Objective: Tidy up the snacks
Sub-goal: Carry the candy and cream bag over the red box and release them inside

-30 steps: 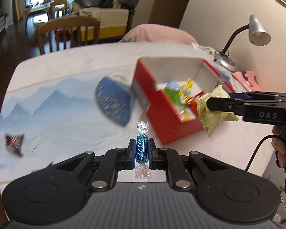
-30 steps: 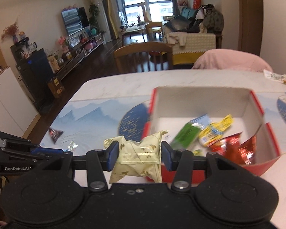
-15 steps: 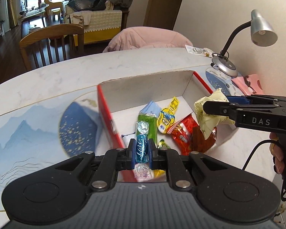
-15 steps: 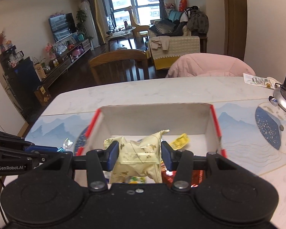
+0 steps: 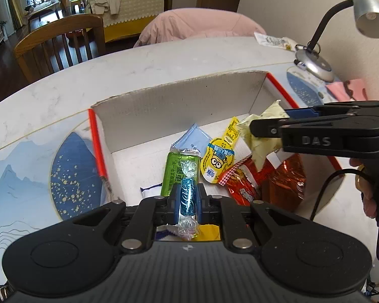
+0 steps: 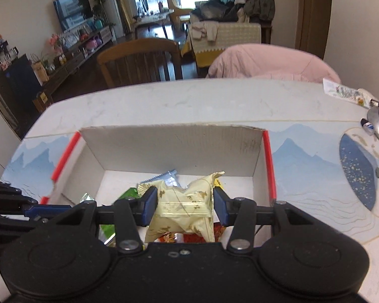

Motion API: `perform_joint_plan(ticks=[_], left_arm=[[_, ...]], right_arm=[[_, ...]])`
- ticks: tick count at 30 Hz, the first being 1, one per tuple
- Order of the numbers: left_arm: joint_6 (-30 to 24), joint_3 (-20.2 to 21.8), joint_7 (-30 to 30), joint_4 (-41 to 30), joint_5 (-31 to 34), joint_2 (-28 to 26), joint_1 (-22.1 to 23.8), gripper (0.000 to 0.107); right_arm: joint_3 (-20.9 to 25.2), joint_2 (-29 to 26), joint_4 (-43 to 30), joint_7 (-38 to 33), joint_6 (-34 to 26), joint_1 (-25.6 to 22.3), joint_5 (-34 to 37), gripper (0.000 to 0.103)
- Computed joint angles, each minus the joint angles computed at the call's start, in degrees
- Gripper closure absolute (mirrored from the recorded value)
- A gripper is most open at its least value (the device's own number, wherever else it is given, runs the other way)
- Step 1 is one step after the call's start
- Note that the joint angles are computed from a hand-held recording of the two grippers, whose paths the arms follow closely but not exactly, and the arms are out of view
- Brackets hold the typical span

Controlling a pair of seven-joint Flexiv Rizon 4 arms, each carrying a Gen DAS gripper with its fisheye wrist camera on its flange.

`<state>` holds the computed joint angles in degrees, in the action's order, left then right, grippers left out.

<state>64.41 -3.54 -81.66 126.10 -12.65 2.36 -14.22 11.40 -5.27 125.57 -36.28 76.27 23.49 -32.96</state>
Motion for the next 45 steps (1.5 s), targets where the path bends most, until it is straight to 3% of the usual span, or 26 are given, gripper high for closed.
perform_joint_plan(ticks=[13,21,31,45], left_arm=[[-8.60,-0.48,-5.96,-7.18,7.60,-6.63,0.40,0.095],[-9.70,-0.30,-5.83,-7.50,7.89,-7.29,0.35,0.095],[-8.33,-0.13,-2.99,-5.28,4.29,-5.36,0.67,0.094],[-1.93,1.58,6.86,3.44,-8.01,4.29,-0.60,0.087]], right_arm=[[2.30,-4.24,-4.40,-14.08,-4.32,0.19,14.73,0.057],[2.12,-4.11,-5.08,-16.76,-5.00,0.53,17.52,0.053],[1.14,-1.62,-2.48,-12.31,-3.38,1.21,12.98,0.041],[3.50,5.94,1.61,-5.70,-0.59,0.83,8.66,0.031]])
